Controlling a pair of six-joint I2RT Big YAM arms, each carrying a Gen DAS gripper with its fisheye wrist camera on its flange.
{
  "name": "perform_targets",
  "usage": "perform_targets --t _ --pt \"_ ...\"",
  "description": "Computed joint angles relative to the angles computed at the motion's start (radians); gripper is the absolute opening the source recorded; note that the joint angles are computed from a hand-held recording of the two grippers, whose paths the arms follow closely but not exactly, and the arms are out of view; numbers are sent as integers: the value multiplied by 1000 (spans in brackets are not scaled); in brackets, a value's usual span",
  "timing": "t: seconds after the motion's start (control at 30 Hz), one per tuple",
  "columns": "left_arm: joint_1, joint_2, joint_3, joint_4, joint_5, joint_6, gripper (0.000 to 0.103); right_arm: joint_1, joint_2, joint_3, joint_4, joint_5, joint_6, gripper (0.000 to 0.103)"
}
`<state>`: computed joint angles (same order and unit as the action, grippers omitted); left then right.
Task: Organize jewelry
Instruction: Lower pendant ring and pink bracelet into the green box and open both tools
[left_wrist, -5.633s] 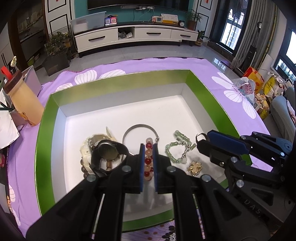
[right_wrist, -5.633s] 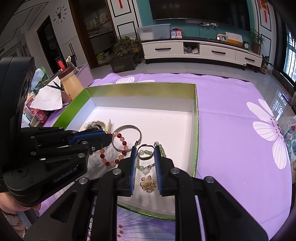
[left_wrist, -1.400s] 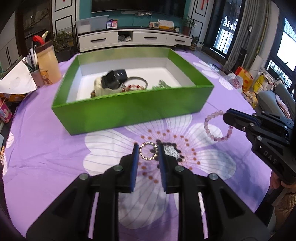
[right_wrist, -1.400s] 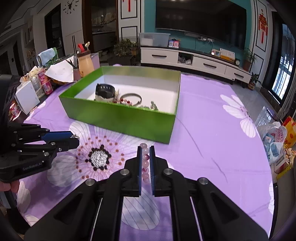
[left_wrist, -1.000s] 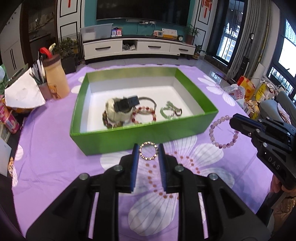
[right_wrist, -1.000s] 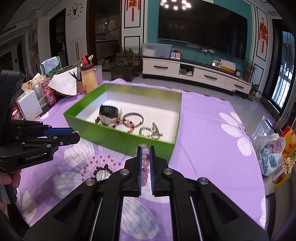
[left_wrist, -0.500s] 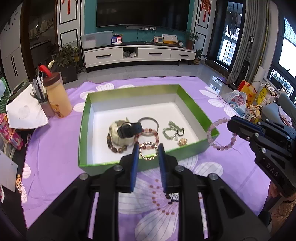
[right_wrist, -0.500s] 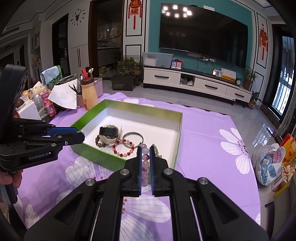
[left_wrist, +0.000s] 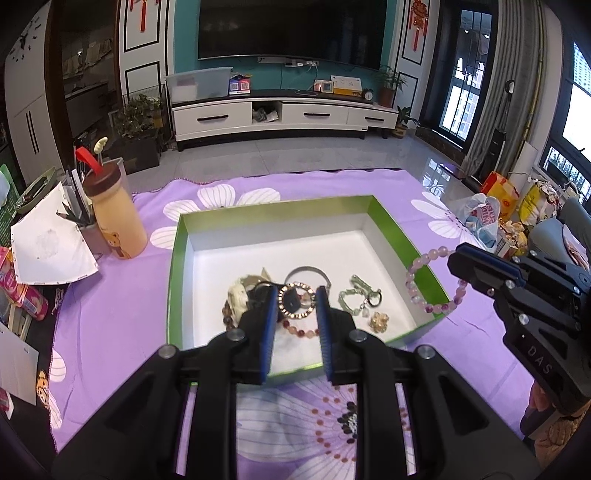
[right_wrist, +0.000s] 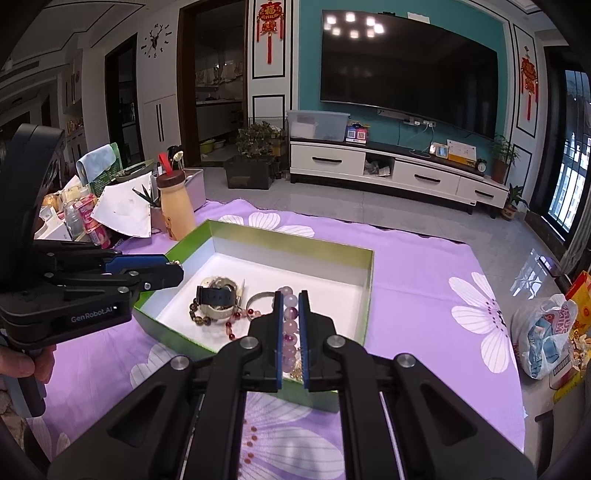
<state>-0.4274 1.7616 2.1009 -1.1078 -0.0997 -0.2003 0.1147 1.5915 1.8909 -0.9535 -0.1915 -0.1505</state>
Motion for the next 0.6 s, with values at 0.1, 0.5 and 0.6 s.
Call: perform_targets --t 0.1,0.5,0.6 --pt "11 14 18 -2 3 -6 20 3 26 30 -11 -7 8 7" --pt "68 113 141 -51 21 -44 20 5 116 113 -61 -24 21 7" --pt "78 146 182 -71 24 -43 20 0 144 145 -81 -30 31 7"
